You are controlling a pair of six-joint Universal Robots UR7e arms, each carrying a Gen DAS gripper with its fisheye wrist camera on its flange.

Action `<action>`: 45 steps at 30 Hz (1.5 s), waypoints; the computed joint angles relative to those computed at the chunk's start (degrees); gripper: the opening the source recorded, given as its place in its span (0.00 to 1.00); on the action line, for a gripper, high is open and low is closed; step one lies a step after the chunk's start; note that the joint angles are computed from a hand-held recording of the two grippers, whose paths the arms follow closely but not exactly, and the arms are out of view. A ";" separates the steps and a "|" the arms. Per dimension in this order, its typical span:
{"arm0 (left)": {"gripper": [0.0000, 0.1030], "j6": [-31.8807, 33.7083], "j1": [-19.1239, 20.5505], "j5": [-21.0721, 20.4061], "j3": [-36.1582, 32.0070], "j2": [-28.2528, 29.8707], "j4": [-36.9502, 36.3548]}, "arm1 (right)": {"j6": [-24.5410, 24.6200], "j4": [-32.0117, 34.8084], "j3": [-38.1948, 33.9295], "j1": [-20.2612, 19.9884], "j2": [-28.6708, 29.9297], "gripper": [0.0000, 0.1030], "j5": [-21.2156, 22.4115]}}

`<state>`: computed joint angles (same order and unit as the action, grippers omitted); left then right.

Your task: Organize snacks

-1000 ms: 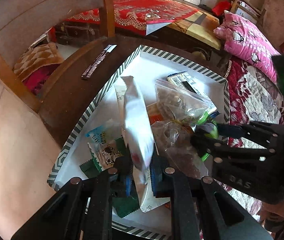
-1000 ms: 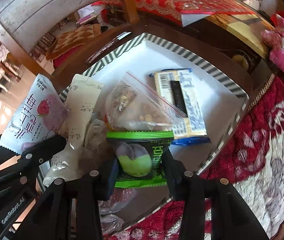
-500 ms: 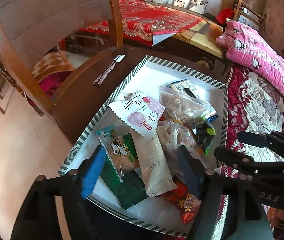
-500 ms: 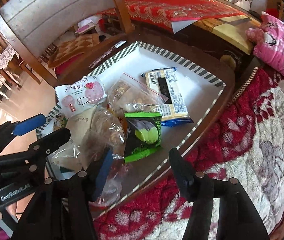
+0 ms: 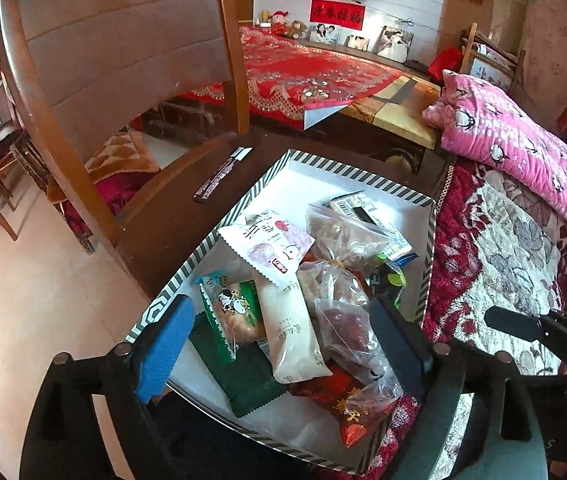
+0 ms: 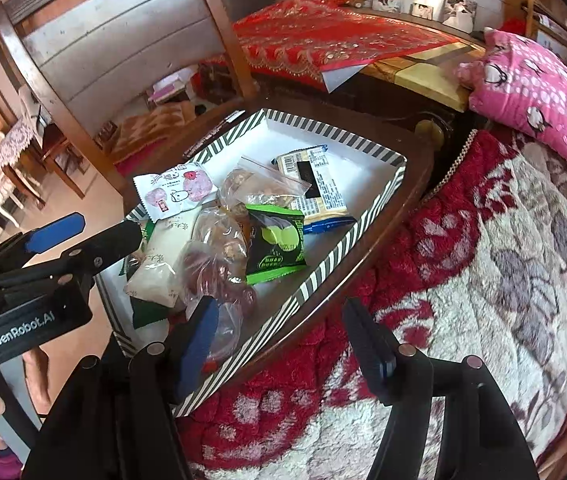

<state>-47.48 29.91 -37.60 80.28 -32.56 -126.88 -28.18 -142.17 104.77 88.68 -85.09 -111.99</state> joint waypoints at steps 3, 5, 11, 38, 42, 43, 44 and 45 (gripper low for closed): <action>0.91 0.81 -0.60 0.59 0.39 0.06 -0.39 | -0.55 -0.22 0.82 -0.05 -0.71 0.68 -0.29; 0.93 0.29 -0.95 1.39 0.52 0.05 0.40 | -0.83 -0.18 1.35 -0.02 -1.17 0.68 -0.41; 0.94 -2.99 -1.16 2.18 0.39 -0.39 3.96 | -1.64 0.25 2.18 0.10 -2.17 0.68 -0.64; 1.00 -1.62 -1.33 1.10 2.75 -1.37 1.15 | -2.25 -1.43 4.16 1.00 -2.49 0.72 -2.11; 1.00 -1.43 -1.16 0.50 3.00 -1.46 0.40 | -2.05 -1.07 3.97 1.02 -2.37 0.72 -2.13; 1.00 -1.34 -1.13 0.44 3.01 -1.43 0.32 | -2.00 -0.93 3.91 1.07 -2.31 0.72 -2.29; 1.00 -1.45 -1.15 0.58 2.99 -1.40 0.54 | -2.00 -0.92 3.91 1.11 -2.27 0.72 -2.39; 1.00 -1.54 -1.16 0.67 2.93 -1.37 0.81 | -1.96 -0.87 3.88 1.11 -2.26 0.72 -2.35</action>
